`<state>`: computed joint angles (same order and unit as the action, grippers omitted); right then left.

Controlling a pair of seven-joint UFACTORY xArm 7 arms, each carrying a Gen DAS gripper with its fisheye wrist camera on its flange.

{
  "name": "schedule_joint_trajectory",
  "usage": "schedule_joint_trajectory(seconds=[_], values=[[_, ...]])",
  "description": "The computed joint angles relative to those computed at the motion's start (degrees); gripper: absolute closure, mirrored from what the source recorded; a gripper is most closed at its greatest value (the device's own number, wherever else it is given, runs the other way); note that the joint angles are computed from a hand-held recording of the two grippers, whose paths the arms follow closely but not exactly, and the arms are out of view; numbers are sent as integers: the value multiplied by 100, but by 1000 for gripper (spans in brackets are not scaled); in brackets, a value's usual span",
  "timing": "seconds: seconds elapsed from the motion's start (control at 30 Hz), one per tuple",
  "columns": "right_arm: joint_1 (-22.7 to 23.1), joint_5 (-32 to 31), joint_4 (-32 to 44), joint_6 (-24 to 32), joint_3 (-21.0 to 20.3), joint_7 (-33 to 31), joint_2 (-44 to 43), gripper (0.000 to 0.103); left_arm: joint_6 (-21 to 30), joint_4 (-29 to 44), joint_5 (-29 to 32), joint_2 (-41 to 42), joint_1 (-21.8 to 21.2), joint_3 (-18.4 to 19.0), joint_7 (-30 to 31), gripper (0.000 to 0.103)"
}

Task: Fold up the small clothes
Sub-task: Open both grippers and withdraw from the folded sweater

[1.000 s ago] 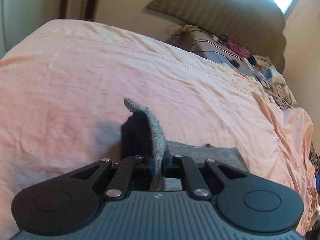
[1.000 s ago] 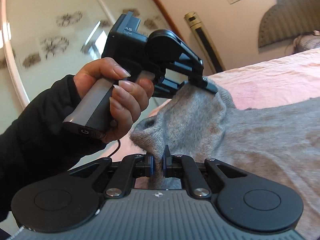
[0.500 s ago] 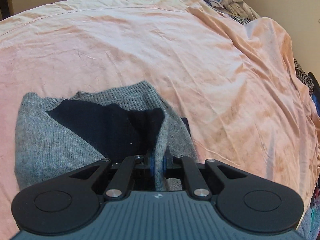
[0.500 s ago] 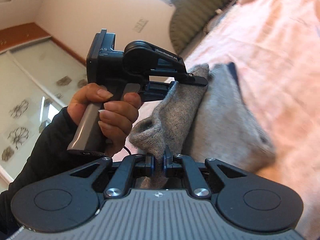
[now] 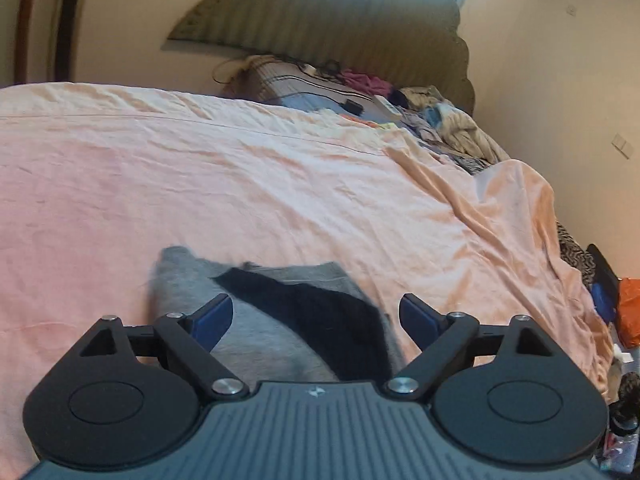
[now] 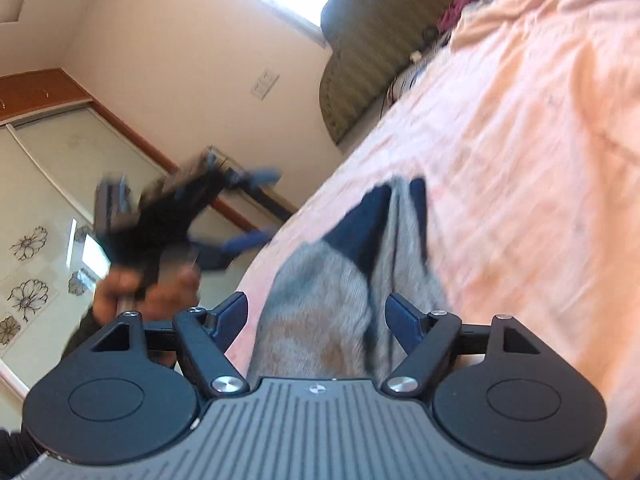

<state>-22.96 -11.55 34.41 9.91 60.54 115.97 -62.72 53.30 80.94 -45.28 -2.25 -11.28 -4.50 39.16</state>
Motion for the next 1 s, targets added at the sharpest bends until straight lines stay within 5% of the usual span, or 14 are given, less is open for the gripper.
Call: schedule_joint_trajectory(seconds=[0.13,0.27,0.33,0.47,0.57,0.67,0.87,0.93,0.97,1.0], values=[[-228,-317,-121,-856,-568,-722,664,25,-171,-416,26,-127,176,167,30,12],[-208,-535,253,-1712,-1348,-1910,2692,19,-62,-606,-111,-97,306,260,-188,12],[163,-551,509,-1923,-1896,-2351,3603,19,-31,-712,-248,-114,345,277,-143,12],[1337,-345,991,-1435,-3085,-3043,4523,19,35,-851,-336,-82,395,290,-57,12],[1399,-465,1381,-447,-3085,-3206,4612,20,255,-929,-403,-85,457,316,-16,12],[2009,-372,1433,-478,-3637,-3536,4857,20,514,-1023,-529,-116,522,366,157,12],[2532,-537,1620,-406,-4188,-3593,5158,27,560,-1093,-571,-155,500,339,440,12],[2881,-284,1802,-245,-4487,-4070,5414,49,534,-1087,-550,-146,492,321,460,12],[3046,-296,1905,-83,-4627,-4202,5490,86,536,-1081,-540,-150,492,319,462,12],[2972,-548,1973,1,-4561,-4144,5487,85,561,-1080,-551,-165,497,326,485,12]])
